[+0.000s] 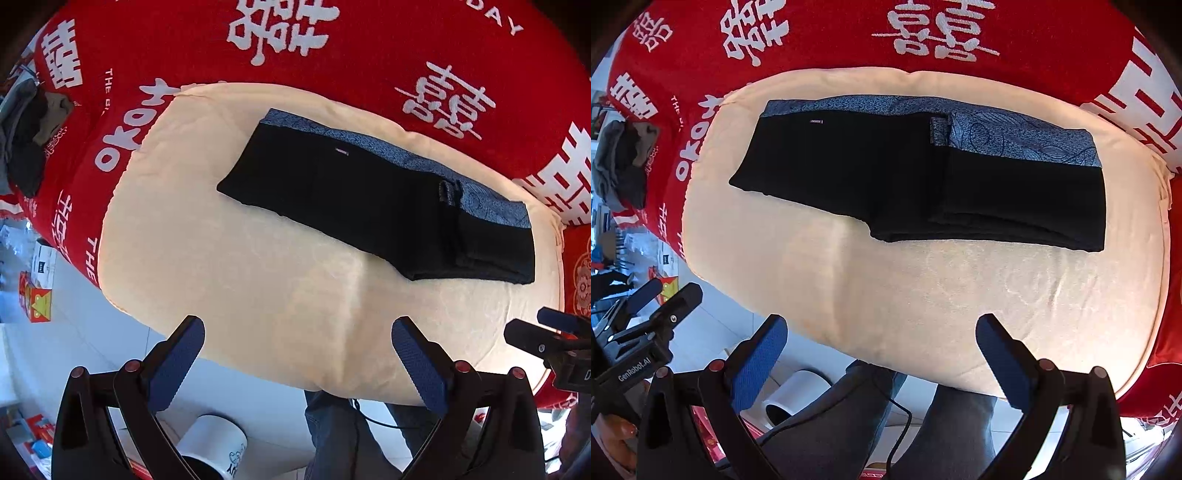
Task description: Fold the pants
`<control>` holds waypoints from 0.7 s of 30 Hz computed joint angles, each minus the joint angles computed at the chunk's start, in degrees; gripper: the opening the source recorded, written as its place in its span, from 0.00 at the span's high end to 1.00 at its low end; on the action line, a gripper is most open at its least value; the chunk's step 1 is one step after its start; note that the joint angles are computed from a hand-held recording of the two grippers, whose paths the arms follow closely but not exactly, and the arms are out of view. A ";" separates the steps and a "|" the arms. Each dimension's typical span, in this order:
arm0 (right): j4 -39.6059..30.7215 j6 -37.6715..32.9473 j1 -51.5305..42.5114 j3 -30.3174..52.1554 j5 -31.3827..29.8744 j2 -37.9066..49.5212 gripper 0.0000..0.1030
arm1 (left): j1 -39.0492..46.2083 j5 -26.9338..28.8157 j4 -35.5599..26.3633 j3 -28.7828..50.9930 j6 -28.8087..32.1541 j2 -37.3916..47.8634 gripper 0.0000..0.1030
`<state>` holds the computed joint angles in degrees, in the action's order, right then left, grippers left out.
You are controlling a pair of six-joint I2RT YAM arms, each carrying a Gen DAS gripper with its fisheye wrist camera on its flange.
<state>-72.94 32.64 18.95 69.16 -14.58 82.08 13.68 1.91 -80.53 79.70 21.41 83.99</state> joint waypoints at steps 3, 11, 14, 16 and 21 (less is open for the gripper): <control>-0.03 0.20 -0.17 -0.09 0.20 -0.56 0.01 | 0.21 0.14 0.20 0.53 -0.26 0.21 0.01; -0.21 1.00 -0.99 -1.09 0.36 -2.13 0.01 | 0.24 0.17 0.04 1.06 -0.46 0.63 0.01; -0.20 1.26 -1.14 -1.52 0.33 -2.64 0.01 | 0.15 0.11 -0.11 0.86 -0.47 0.53 0.01; -0.11 1.61 -1.02 -1.92 0.25 -3.06 0.01 | 0.10 0.08 -0.10 0.51 -0.68 0.28 0.01; 0.00 2.15 -0.90 -2.54 0.29 -3.74 0.01 | 0.06 0.07 -0.01 0.21 -0.70 0.05 0.01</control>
